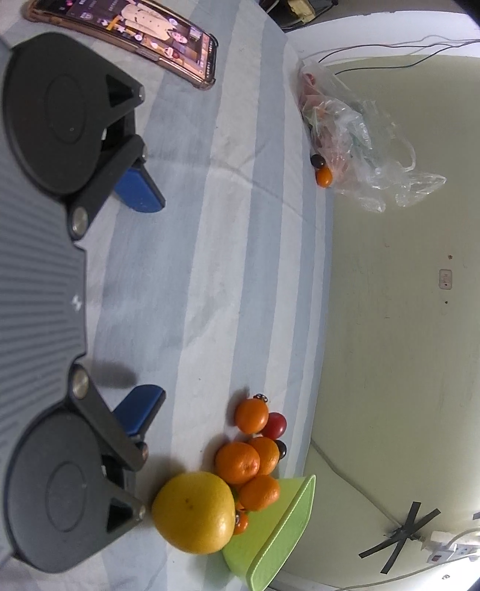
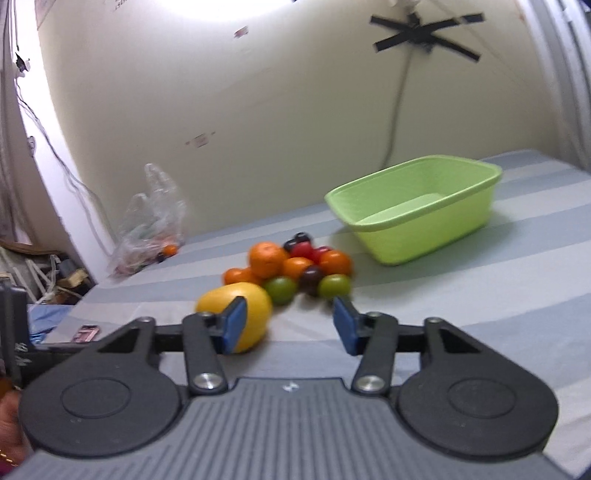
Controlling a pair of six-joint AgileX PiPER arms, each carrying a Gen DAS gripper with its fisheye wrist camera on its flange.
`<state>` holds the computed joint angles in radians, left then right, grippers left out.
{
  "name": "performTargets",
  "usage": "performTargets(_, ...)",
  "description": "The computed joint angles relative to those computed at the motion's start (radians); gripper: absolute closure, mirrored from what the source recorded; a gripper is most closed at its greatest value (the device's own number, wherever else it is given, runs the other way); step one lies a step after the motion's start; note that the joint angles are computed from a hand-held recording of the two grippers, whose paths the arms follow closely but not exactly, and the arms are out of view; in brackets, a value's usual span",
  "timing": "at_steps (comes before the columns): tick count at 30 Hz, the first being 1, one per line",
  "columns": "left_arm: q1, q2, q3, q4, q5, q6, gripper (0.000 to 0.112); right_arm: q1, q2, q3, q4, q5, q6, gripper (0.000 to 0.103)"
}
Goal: Organize fruits
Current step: 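Move the right tool toward the large yellow grapefruit, then close the right tool around the yellow grapefruit and lift it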
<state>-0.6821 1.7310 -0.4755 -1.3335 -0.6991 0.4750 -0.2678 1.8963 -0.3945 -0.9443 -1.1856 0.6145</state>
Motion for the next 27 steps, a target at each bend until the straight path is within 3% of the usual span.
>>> performTargets(14, 0.112, -0.042, 0.077, 0.255, 0.02, -0.212, 0.009, 0.145, 0.008, -0.171, -0.109, 0.134, 0.246, 0.054)
performTargets(17, 0.162, -0.063, 0.103, 0.338, 0.024, -0.287, 0.009, 0.203, -0.021, -0.173, -0.069, 0.167, 0.216, 0.056)
performTargets(23, 0.313, -0.134, 0.206, 0.714, -0.015, -0.638, 0.009, 0.348, -0.051, -0.237, 0.002, 0.247, 0.123, 0.055)
performTargets(27, 0.429, -0.169, 0.211, 0.925, 0.031, -0.779, 0.009, 0.448, -0.041, -0.268, 0.073, 0.293, -0.032, 0.054)
